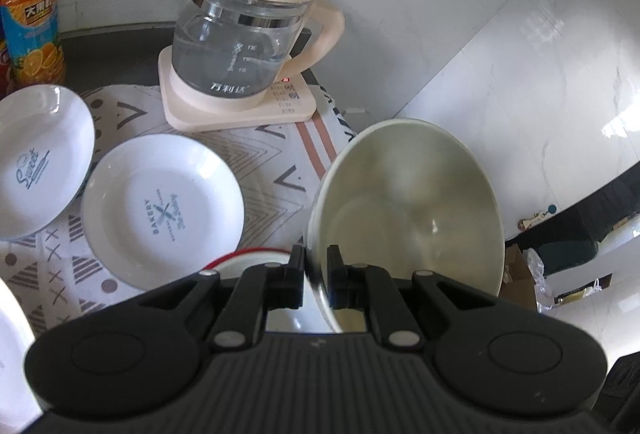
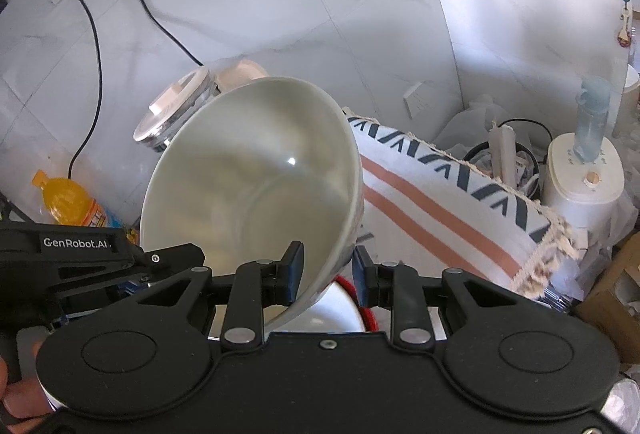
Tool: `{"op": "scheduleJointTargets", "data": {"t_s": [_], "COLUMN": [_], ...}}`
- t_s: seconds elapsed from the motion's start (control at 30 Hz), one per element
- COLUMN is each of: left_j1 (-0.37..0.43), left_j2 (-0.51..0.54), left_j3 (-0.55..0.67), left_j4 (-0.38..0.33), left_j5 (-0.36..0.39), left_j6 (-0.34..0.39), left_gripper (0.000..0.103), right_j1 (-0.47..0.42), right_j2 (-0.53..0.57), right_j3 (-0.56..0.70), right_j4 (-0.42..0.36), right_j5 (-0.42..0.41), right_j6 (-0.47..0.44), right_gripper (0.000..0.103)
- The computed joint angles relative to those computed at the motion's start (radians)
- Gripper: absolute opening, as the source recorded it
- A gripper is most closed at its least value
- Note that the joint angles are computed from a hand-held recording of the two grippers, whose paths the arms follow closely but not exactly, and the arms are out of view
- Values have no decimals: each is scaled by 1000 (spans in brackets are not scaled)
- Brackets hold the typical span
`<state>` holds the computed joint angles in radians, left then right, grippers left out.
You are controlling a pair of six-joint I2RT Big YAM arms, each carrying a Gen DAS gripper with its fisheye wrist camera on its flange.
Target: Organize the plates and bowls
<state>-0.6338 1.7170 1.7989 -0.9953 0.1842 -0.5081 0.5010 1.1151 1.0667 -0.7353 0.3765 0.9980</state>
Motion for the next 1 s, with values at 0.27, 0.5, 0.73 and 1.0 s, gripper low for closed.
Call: {"op": "scheduleJointTargets", "data": {"t_s": [0.27,0.5,0.73,1.0], "left_j1": [13,25,35,39], "left_j2": [-55,-89,-106,-109], "left_j3": [-77,-131,-183,-217], "left_j4": [-4,-11,-13,-17], "left_j5": [24,40,54,60], "left_j6": [13,19,20,11], "left_gripper": [9,9,9,9], "right_j1": [76,125,154,166], "right_j2": [-6,1,11,26], "right_j3": [-11,-16,-23,-26], "right_j4": [-43,-74,-99,-111], "right_j5": [48,66,62,48], "right_j6": [73,122,159,175], "right_gripper": [26,27,28,35]}}
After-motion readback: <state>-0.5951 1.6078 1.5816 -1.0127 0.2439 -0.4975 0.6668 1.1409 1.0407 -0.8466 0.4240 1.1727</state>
